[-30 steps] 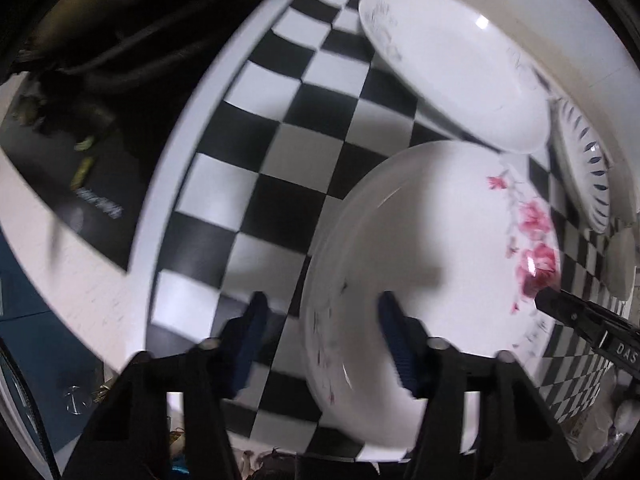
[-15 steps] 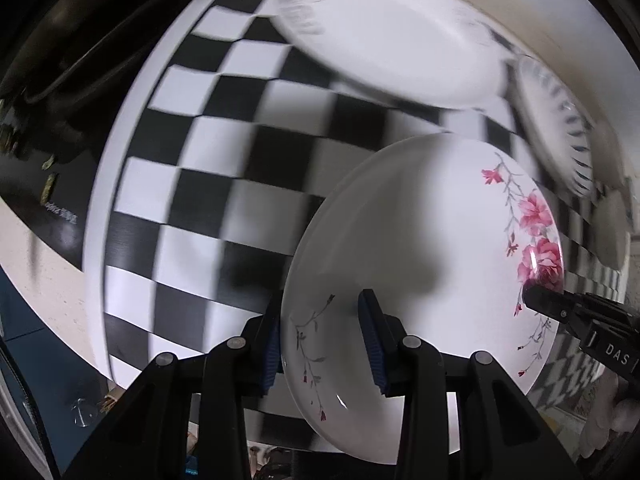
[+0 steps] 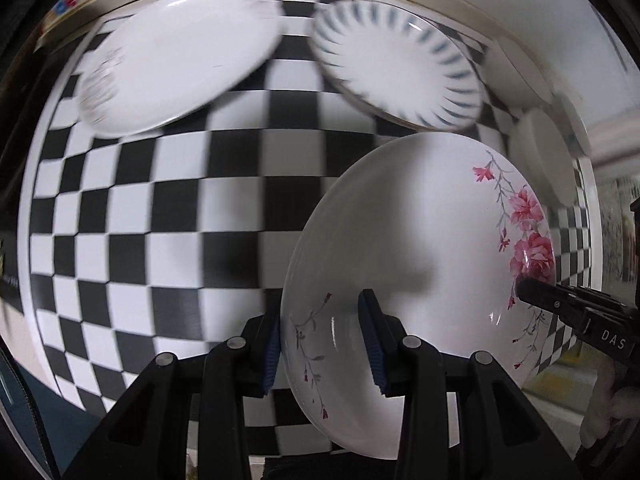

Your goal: Organize plates and bowls

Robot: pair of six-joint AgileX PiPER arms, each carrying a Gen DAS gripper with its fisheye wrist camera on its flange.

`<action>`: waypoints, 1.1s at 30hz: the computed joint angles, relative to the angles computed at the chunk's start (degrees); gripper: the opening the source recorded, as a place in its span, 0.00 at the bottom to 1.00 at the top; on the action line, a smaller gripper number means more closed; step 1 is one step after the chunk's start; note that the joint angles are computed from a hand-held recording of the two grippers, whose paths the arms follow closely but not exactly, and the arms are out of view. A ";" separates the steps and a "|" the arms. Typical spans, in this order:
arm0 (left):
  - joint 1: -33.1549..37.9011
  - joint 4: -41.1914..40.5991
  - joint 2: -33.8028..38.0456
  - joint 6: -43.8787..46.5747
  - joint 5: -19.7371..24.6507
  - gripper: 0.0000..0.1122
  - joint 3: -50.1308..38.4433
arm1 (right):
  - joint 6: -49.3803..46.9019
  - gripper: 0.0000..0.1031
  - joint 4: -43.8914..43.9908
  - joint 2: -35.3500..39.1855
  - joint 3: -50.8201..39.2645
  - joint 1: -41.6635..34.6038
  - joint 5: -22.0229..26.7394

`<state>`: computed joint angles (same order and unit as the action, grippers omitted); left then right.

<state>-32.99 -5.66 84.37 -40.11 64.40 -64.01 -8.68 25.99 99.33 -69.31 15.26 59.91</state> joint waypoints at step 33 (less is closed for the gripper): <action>4.59 4.17 -1.71 -1.82 2.96 0.30 -3.71 | -0.44 0.17 -2.97 0.16 -3.23 -5.79 8.41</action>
